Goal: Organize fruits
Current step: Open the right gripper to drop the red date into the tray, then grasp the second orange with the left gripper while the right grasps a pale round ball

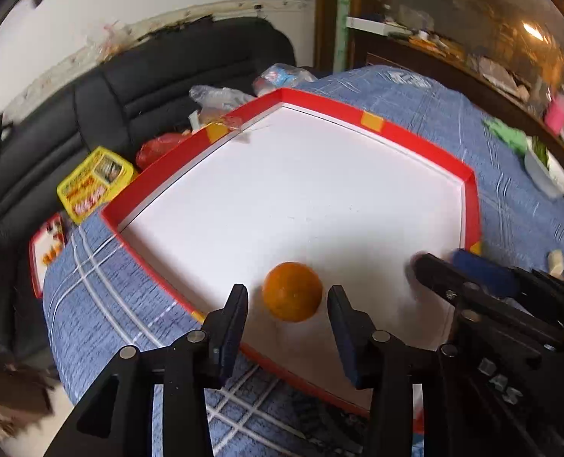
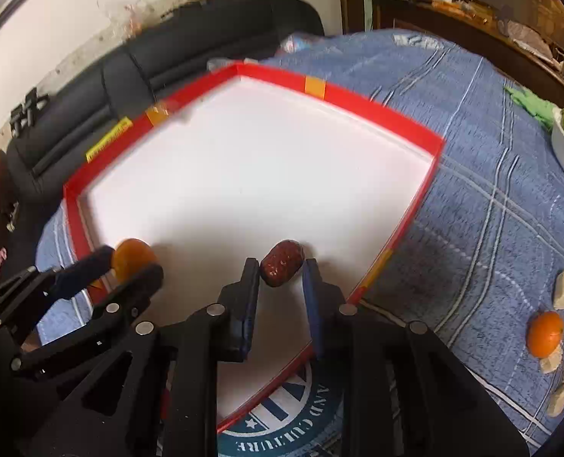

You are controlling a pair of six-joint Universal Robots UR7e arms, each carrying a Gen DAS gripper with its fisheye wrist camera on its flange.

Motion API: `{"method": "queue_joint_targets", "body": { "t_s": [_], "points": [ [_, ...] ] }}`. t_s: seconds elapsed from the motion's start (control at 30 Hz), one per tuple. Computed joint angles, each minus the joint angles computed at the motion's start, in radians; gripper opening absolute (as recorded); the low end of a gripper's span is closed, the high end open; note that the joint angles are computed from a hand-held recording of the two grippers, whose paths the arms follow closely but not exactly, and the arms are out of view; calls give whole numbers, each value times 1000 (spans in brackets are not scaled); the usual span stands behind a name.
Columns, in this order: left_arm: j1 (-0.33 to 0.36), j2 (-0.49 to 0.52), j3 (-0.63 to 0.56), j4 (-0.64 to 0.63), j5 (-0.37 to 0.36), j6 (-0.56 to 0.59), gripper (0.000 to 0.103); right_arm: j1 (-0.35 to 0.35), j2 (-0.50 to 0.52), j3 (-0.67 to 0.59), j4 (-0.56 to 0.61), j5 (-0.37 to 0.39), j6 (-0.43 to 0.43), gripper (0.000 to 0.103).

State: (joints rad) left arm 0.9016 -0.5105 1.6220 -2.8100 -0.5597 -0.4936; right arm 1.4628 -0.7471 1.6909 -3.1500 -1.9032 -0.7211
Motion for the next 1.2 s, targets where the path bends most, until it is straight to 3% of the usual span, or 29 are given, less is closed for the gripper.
{"method": "queue_joint_targets", "body": {
  "t_s": [0.07, 0.1, 0.17, 0.3, 0.43, 0.57, 0.73, 0.87, 1.0, 1.03, 1.17, 1.2],
  "points": [
    [-10, -12, 22, -40, 6, -40, 60, -7, -32, 36, -43, 43, -5, 53],
    [-19, -16, 41, -108, 8, -39, 71, -15, -57, 59, -58, 83, -2, 56],
    [-39, -8, 68, -253, 19, 12, 74, -36, -124, 116, -71, 178, 5, 66],
    [-90, 32, 88, -479, 12, 176, 74, -74, -236, 239, -188, 267, -44, 66],
    [-134, 95, 62, -607, -70, 373, 74, -145, -344, 343, -293, 286, -58, 66],
    [-154, 154, 3, -590, -157, 491, 74, -242, -407, 399, -375, 220, -62, 66],
    [-147, 228, -109, -448, -251, 521, 74, -332, -447, 380, -318, 179, -2, 66],
    [-144, 269, -167, -396, -261, 528, 74, -334, -437, 346, -274, 170, -24, 66],
    [-138, 296, -213, -368, -266, 525, 75, -303, -381, 299, -282, 104, -61, 65],
    [-136, 301, -224, -360, -270, 528, 75, -297, -365, 278, -262, 83, -65, 62],
    [-130, 352, -311, -299, -289, 560, 75, -298, -333, 260, -286, 54, -73, 23],
    [-129, 364, -335, -283, -293, 564, 75, -302, -341, 263, -275, 65, -66, 23]
  ]
}}
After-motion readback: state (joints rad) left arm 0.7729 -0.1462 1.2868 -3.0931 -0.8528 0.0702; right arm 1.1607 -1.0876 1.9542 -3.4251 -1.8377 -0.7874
